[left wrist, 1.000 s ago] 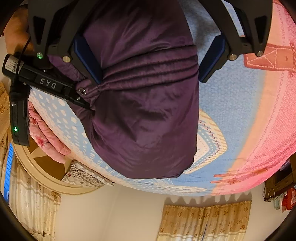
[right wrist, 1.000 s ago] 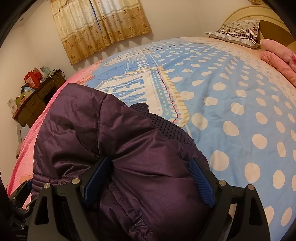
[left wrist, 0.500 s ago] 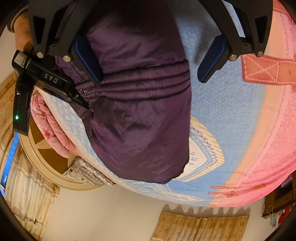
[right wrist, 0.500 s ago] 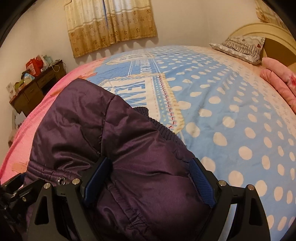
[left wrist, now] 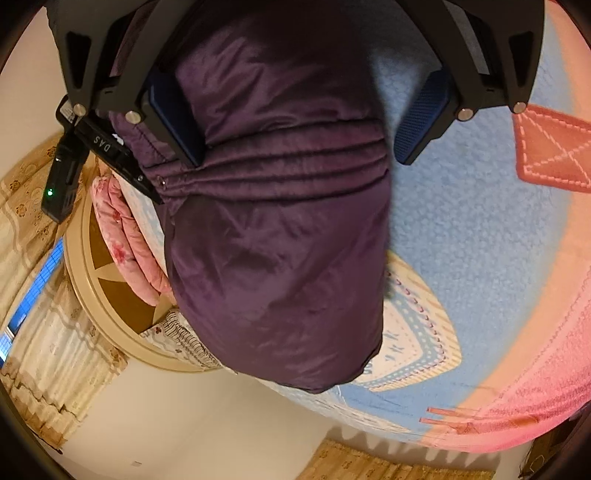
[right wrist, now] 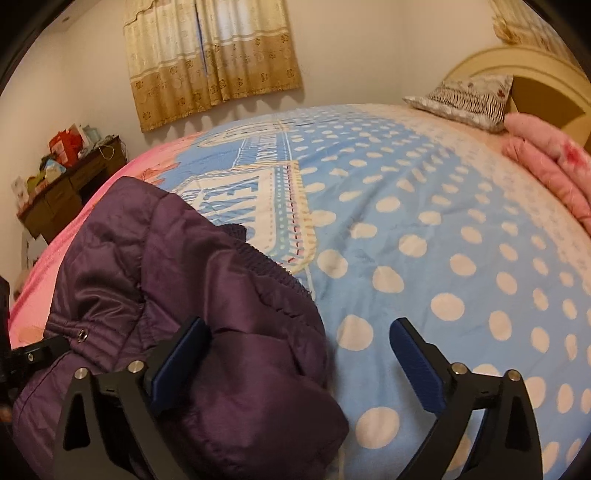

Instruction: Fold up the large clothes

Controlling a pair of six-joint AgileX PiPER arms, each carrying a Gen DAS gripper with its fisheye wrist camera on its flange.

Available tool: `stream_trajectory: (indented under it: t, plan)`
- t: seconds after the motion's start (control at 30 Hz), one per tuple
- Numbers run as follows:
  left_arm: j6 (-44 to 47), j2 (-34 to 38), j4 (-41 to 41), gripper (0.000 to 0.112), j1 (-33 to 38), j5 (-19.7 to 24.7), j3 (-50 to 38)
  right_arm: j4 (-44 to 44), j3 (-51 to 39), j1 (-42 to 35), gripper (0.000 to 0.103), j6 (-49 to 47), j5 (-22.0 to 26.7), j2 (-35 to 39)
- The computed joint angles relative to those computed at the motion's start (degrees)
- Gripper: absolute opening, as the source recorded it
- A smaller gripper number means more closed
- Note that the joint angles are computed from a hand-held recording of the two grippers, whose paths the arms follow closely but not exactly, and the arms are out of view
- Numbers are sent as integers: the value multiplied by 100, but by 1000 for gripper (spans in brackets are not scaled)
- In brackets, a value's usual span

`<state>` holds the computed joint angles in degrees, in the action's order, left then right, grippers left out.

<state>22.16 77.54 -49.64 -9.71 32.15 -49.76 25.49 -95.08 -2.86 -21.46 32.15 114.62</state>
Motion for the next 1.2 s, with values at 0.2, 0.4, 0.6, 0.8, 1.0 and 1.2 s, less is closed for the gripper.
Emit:
stream_trajectory:
  t: [0.2, 0.4, 0.6, 0.8, 1.0, 1.2]
  plan:
    - [142, 16, -96, 103, -76, -167, 12, 1628, -883, -613, 100, -509, 1571, 744]
    - [1680, 448, -1794, 103, 598, 699, 137, 2366, -1208, -809, 100, -820, 2197, 1163]
    - [2083, 473, -2138, 103, 741, 893, 225, 2635, -1634, -878, 101, -921, 2630, 1512]
    - [2368, 495, -2350, 103, 850, 1002, 281, 3079, -1843, -944, 85, -1237, 2931, 1735]
    - [2425, 336, -2388, 97, 686, 860, 328, 3629, -1661, -1012, 65, -1517, 3082, 1752]
    - [1664, -88, -1704, 92, 147, 156, 312, 4023, -1009, -1072, 52, -2072, 2943, 1361]
